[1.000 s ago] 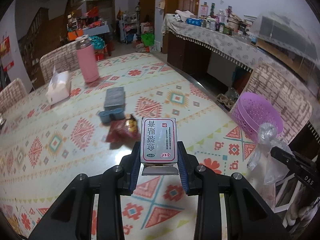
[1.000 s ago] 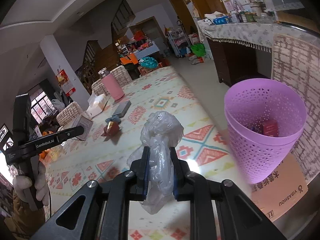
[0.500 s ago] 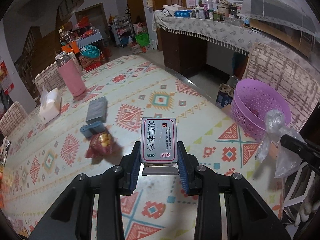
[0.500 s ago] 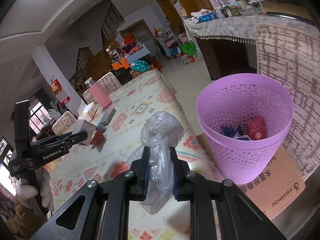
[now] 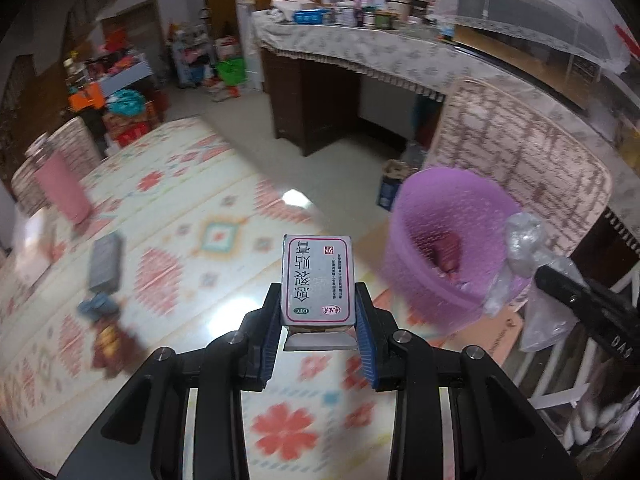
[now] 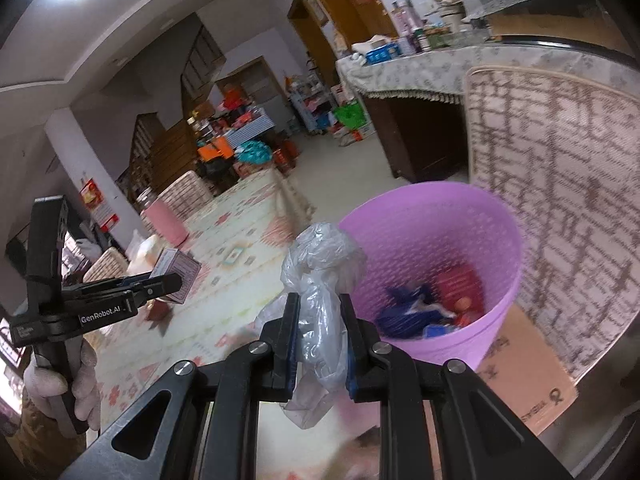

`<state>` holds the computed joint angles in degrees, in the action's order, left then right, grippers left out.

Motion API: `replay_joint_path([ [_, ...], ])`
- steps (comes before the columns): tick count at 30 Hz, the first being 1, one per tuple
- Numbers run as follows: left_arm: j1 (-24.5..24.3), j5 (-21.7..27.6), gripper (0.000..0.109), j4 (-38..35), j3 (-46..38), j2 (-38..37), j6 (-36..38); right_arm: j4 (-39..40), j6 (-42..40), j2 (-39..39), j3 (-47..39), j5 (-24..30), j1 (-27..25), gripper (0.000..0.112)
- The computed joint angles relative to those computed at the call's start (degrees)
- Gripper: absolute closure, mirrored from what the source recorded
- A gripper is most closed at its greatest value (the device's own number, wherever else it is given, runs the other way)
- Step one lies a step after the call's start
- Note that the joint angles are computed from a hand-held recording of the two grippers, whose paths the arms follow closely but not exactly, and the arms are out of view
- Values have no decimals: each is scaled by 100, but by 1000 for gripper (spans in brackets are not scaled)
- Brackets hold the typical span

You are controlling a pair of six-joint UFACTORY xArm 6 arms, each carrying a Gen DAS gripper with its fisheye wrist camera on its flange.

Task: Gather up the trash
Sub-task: 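Carry the medicine box and plastic bag over the wastebasket and open both grippers, then return to the table and grasp the red snack bag with the left gripper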

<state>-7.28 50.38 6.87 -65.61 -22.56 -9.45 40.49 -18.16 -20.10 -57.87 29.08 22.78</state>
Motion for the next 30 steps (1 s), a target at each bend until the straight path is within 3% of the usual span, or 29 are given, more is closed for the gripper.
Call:
replay_joint_path([
  [11, -505, 225, 76, -1029, -1924, 1907, 423, -106, 169, 672, -660, 94, -645, 91],
  [12, -506, 224, 74, -1135, -1983, 1976, 463, -113, 165, 748, -732, 82, -675, 91],
  [14, -523, 273, 57, -1167, -2079, 2090, 366, -215, 214, 927, -867, -13, -712, 86],
  [15, -531, 243, 47, -1148, -2032, 2062, 302, -345, 363, 1001, -919, -27, -728, 78],
  [19, -526, 149, 44, -1087, -1676, 1814, 324, -172, 380, 1039, -884, -101, -755, 58],
  [26, -265, 138, 44, -1027, -912, 1177, 130, -117, 455, 891, -621, -48, -690, 54],
  [30, -104, 134, 44, -1049, -417, 707, 75, -7, 471, 768, -514, 10, -651, 44],
])
